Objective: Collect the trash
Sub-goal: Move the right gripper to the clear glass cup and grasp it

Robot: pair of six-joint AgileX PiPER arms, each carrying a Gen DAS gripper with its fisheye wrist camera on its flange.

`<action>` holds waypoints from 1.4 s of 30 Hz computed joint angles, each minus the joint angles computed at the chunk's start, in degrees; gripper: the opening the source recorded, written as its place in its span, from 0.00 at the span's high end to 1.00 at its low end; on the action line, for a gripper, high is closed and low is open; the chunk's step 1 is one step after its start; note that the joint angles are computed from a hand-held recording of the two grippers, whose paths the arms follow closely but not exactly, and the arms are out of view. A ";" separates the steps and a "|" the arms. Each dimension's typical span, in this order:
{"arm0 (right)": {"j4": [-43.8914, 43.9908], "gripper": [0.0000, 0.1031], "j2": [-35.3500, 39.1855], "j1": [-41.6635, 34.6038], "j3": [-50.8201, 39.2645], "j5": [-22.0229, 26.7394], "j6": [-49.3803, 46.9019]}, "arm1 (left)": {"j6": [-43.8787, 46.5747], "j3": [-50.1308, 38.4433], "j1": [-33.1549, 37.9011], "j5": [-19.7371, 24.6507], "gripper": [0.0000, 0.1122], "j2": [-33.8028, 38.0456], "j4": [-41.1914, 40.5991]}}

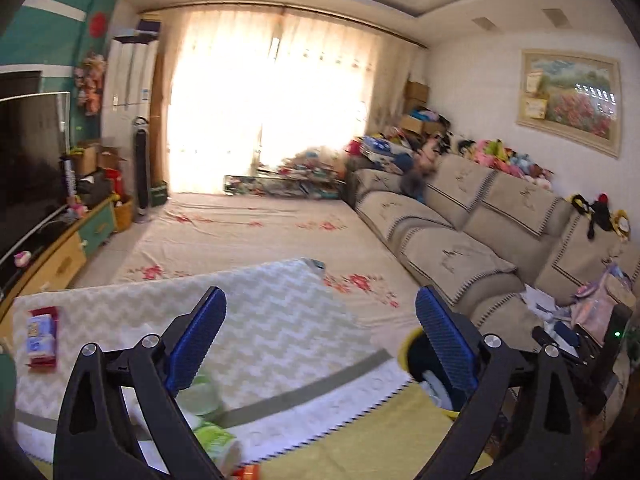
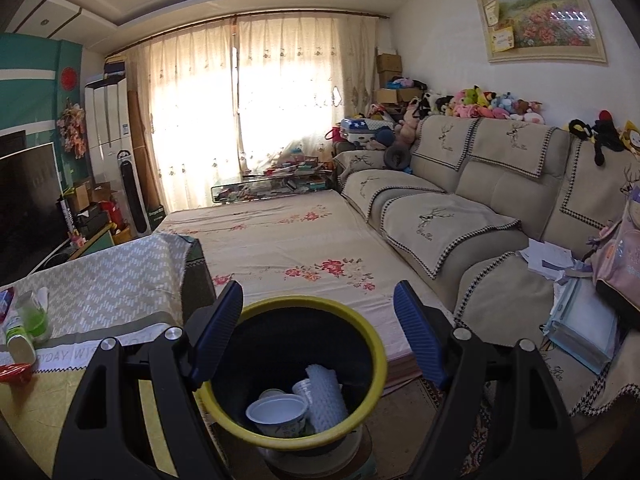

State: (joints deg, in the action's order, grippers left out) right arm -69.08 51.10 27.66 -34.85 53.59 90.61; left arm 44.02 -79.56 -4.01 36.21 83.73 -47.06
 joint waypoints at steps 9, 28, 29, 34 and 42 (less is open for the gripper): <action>2.53 0.29 20.28 6.55 -17.42 -11.67 -3.44 | 21.16 -1.50 25.81 -3.78 0.14 9.27 -19.11; 49.89 0.29 59.70 10.05 -67.44 -17.43 -60.42 | 17.75 -4.35 32.37 -10.52 0.14 22.20 -17.91; 50.76 0.29 60.95 10.16 -68.74 -16.51 -61.29 | 17.75 -4.46 31.95 -10.77 0.14 22.52 -17.47; 51.70 0.35 63.83 10.18 -70.77 -14.99 -62.09 | 17.85 -4.15 30.45 -11.35 0.14 22.30 -15.86; 57.38 0.48 68.55 8.51 -77.09 -11.68 -65.74 | 18.39 -2.72 29.00 -12.10 0.14 21.39 -14.91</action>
